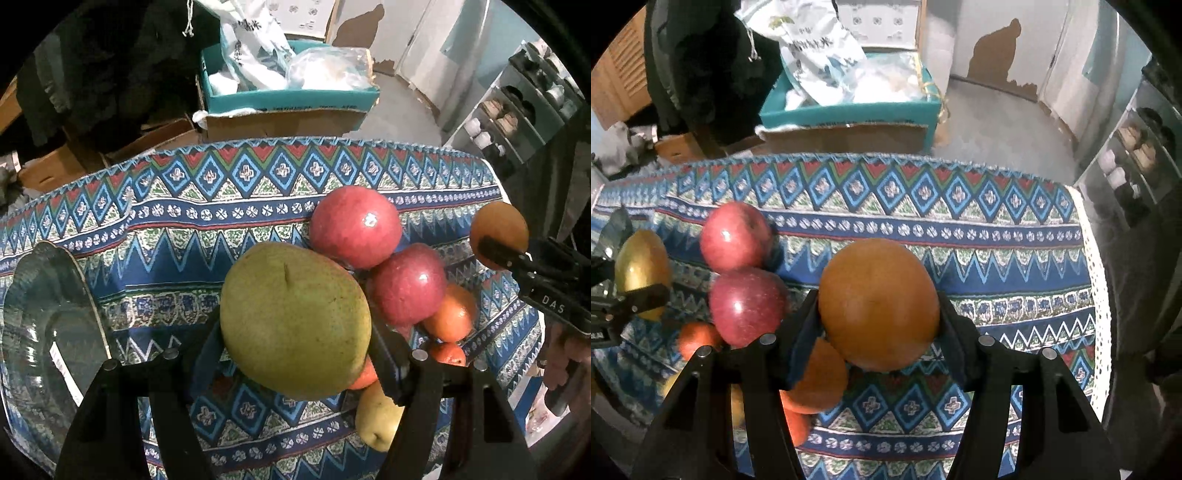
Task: Organize fruits
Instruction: 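Lift the pear with the left gripper while the right gripper carries the orange toward the bowl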
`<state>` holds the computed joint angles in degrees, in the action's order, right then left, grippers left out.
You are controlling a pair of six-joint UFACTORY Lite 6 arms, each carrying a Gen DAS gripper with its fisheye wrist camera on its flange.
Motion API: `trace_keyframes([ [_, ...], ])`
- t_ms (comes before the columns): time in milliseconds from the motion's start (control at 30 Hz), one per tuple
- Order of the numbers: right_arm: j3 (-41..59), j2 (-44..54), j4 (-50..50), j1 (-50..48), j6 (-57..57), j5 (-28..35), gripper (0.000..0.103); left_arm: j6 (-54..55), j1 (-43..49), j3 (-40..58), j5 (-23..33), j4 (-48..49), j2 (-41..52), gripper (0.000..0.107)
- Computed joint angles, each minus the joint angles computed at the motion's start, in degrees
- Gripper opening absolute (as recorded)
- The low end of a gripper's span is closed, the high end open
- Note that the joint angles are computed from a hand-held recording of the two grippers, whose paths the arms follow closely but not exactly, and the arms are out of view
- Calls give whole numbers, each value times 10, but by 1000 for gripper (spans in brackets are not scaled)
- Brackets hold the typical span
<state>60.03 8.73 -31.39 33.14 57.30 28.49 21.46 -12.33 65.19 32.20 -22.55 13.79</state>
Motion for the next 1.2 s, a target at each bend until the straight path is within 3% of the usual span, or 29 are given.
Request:
trace_keyframes([
  [733,115,-77,-76,131,89,99,60,97,106,-27,88,-48,-225,74],
  [1200,267,-1,-92,210,87,141,60,206,238,-49,143,-100,-296,74],
])
